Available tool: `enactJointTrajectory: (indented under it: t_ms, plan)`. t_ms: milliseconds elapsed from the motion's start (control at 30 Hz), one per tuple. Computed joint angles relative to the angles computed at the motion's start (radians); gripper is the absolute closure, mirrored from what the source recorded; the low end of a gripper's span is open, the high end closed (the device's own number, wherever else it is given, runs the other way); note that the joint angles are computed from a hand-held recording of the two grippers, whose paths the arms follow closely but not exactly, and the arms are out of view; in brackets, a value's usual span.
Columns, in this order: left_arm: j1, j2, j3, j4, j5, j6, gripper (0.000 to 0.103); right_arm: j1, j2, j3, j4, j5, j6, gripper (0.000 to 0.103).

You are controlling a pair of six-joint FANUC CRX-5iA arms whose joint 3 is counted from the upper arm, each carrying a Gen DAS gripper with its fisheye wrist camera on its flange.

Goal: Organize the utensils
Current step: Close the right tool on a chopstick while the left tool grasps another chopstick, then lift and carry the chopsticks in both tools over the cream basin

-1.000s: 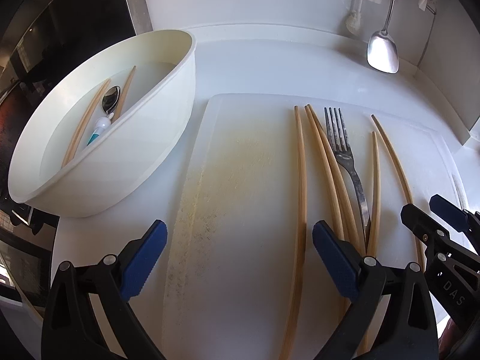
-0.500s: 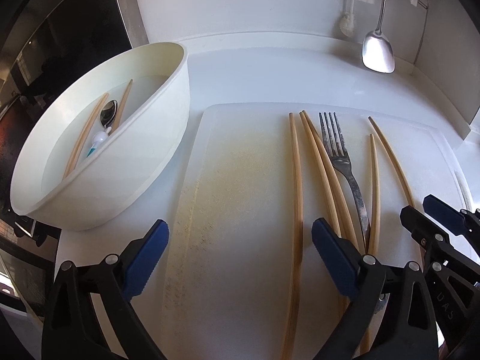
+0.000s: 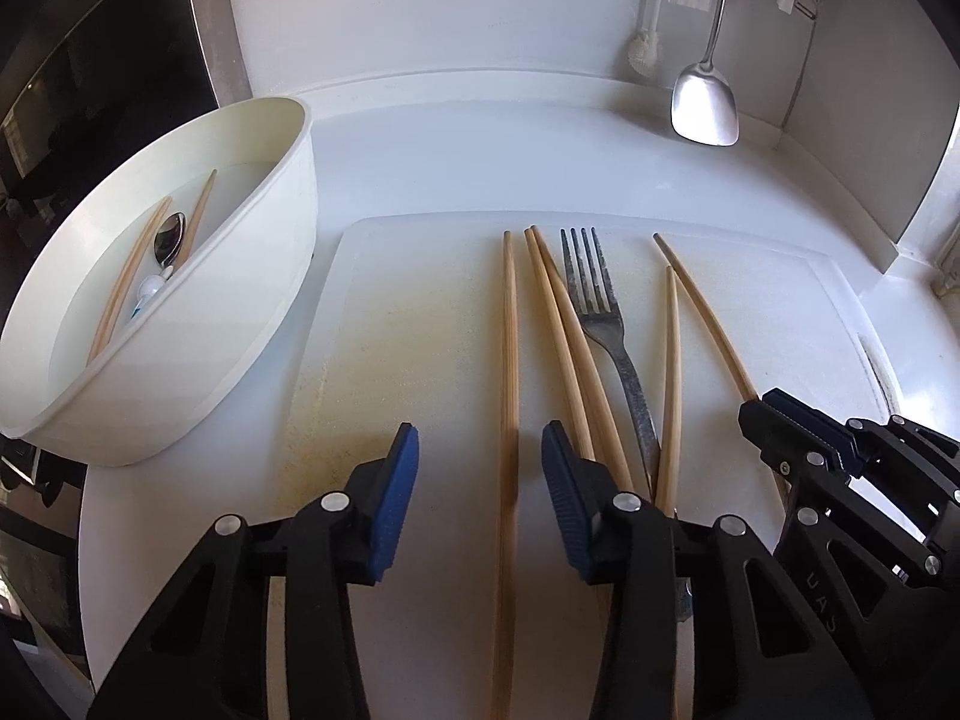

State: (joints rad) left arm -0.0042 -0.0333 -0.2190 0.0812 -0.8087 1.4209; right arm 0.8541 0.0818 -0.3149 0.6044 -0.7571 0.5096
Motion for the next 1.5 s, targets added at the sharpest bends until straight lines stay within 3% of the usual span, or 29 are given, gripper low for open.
enactJointTrajectory:
  t_ms: [67,167,333,600,1067,1300,1500]
  plan:
    - [0.004,-0.003,-0.011,0.026,0.009,-0.031,0.07,-0.002,-0.002,-0.002,-0.002,0.005,0.001,0.096]
    - [0.001,-0.005,-0.02,0.05,0.015,-0.069,0.096,-0.003,-0.004,-0.006,0.001,0.011,-0.001,0.097]
    - [0.022,0.0,-0.023,0.108,-0.008,-0.094,0.096,-0.036,-0.032,-0.008,-0.106,0.066,0.022,0.097]
    - [0.06,-0.015,-0.047,0.227,-0.032,-0.142,0.096,-0.046,-0.074,-0.033,-0.139,0.109,-0.002,0.097]
    - [0.08,-0.074,0.012,0.211,-0.075,-0.094,0.096,-0.032,-0.122,0.004,-0.142,0.099,0.063,0.097]
    - [0.134,-0.114,0.056,0.187,-0.097,-0.049,0.096,-0.027,-0.093,0.108,-0.186,0.11,0.172,0.097]
    - [0.249,-0.111,0.094,0.223,-0.116,-0.118,0.096,0.008,-0.004,0.245,-0.189,0.088,0.207,0.097]
